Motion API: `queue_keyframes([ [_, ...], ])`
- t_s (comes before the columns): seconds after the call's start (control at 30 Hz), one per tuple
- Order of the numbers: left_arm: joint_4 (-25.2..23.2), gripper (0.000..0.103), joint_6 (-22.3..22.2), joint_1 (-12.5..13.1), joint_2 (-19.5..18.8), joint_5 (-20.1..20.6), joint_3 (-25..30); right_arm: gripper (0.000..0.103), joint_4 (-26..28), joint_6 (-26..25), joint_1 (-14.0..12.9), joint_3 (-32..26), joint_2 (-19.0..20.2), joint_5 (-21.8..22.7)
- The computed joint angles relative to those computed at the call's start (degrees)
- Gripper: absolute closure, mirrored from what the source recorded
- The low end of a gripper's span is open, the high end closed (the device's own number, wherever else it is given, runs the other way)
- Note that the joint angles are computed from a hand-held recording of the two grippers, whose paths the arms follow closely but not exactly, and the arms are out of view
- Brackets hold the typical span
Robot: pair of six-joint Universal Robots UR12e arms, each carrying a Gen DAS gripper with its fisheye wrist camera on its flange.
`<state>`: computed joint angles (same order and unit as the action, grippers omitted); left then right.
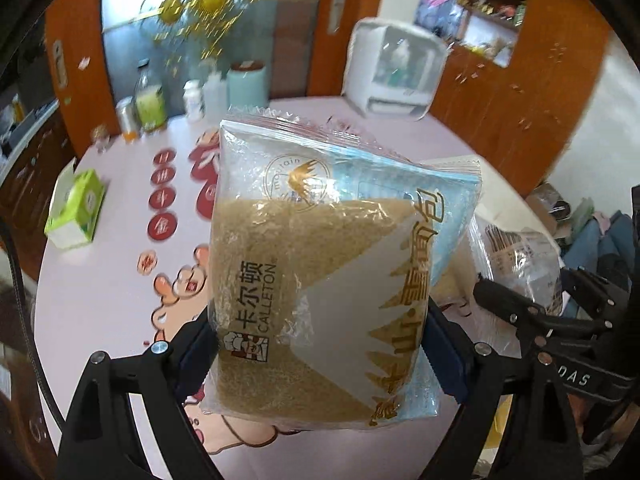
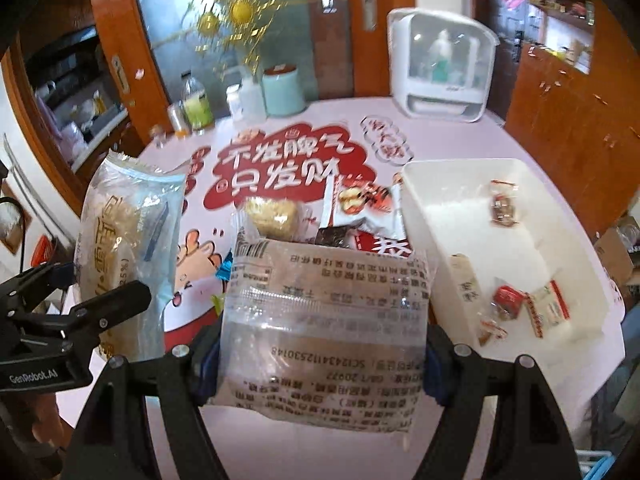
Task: Organize snacks
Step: 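Lift both bags and carry them toward the white tray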
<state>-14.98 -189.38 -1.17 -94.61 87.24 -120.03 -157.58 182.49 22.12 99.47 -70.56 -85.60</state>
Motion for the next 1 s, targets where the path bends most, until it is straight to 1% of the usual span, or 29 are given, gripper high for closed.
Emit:
queue_keyframes([
  [0.13, 2.85, 0.013, 1.01, -0.85, 0.99, -1.61, -0.38, 0.026, -2.75, 1.36, -0.13, 2.39, -2.33, -2.65],
  [0.23, 3.40, 0.013, 1.18, -1.83, 1.16, -1.94, -0.08, 0.026, -4.40, 2.22, -0.53, 3.86, -3.92, -4.46],
  [0.3, 3.40, 0.013, 1.15, -2.67, 1.20, -1.05, 0.27, 0.026, -5.26, 2.74, -0.99, 4.53, -4.66, -4.56],
  [0.43, 3.35, 0.013, 0.77, -4.37, 1.16, 1.57, 1.04, 0.025, -6.73, 3.04, -2.44, 5.47, -5.75, -3.32],
  [0.53, 3.46, 0.013, 0.60, -6.42, 0.33, 4.92, 2.47, 0.025, -8.21, 2.25, -3.90, 5.75, -5.91, -2.34],
  [0.6, 3.51, 0.013, -0.52, -8.10, -0.92, 7.07, 4.16, 0.025, -8.74, 1.06, -5.11, 5.91, -6.02, -1.30],
  [0.73, 2.87, 0.013, -3.89, -11.51, -4.18, 9.29, 8.85, 0.025, -8.31, -1.79, -8.47, 5.86, -6.26, 1.40],
  [0.87, 0.84, 0.013, -5.40, -15.22, -8.20, 12.41, 14.92, 0.025, -9.70, -3.59, -12.27, 6.01, -6.35, 3.68],
  [1.0, -0.69, 0.013, -6.66, -18.15, -11.99, 15.12, 20.34, 0.024, -10.50, -5.12, -15.91, 5.48, -5.97, 6.75],
])
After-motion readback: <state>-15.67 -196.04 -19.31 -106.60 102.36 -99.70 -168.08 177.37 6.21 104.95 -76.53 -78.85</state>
